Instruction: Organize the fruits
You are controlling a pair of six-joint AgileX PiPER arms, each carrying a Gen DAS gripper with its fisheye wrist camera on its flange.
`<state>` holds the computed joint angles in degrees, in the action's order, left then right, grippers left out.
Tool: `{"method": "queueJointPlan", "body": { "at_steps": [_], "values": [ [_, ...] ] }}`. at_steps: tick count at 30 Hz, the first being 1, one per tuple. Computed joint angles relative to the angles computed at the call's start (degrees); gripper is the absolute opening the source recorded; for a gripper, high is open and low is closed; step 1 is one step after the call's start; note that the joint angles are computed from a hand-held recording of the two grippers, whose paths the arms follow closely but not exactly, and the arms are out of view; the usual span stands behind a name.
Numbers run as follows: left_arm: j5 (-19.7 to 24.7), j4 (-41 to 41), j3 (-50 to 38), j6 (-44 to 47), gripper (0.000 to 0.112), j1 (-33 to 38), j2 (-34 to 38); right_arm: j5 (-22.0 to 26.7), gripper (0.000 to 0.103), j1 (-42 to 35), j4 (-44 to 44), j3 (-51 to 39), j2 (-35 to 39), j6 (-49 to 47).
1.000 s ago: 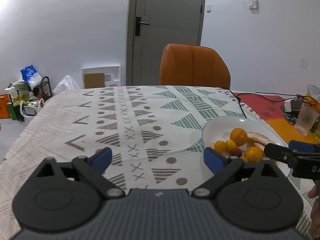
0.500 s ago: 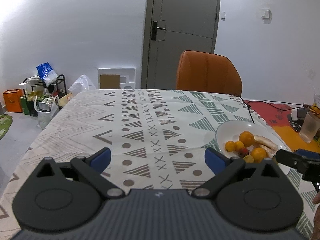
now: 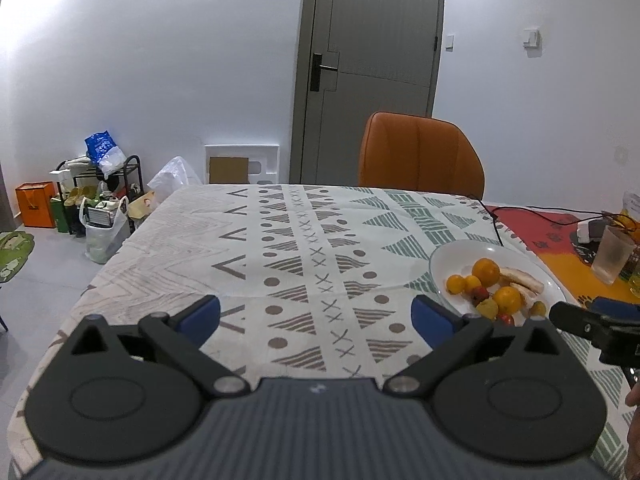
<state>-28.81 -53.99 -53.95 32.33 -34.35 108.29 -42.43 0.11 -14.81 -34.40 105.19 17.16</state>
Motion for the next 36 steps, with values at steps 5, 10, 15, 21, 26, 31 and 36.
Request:
{"method": "queueJointPlan", "body": {
  "at_steps": [5,10,15,21,26,31,36],
  "values": [
    [-1.7,-0.93,3.31,-0.46,0.102,-0.86,-2.07,-0.48,0.103,1.13,1.7,2.25,-1.49,-1.91],
    [-3.35,-0.42,6.88,-2.02,0.102,-1.56,-4.68,-0.73,0.103,2.08,2.57,4.72,-3.61,-2.65],
    [-4.24,-2.23,9.69,-0.96,0.102,-2.35,-6.83,-1.75,0.103,3.04,3.26,7.54,-6.09,-3.44],
    [-5.24,-3.13,12.94,-0.46,0.102,-3.17,-9.29,-2.02,0.103,3.62,3.1,10.47,-8.48,-3.34],
    [-6.31,-3.39,14.54,-0.7,0.102,-3.88,-10.44,-3.11,0.103,3.09,2.73,12.76,-9.47,-3.32],
    [-6.21,-4.36,14.76,-0.29,0.102,-4.05,-10.01,-3.84,0.103,2.6,1.54,13.94,-9.94,-3.01],
    [-6.11,-4.61,14.54,0.28,0.102,-4.25,-9.62,-3.54,0.103,2.89,1.17,13.46,-9.25,-2.67]
  ]
}}
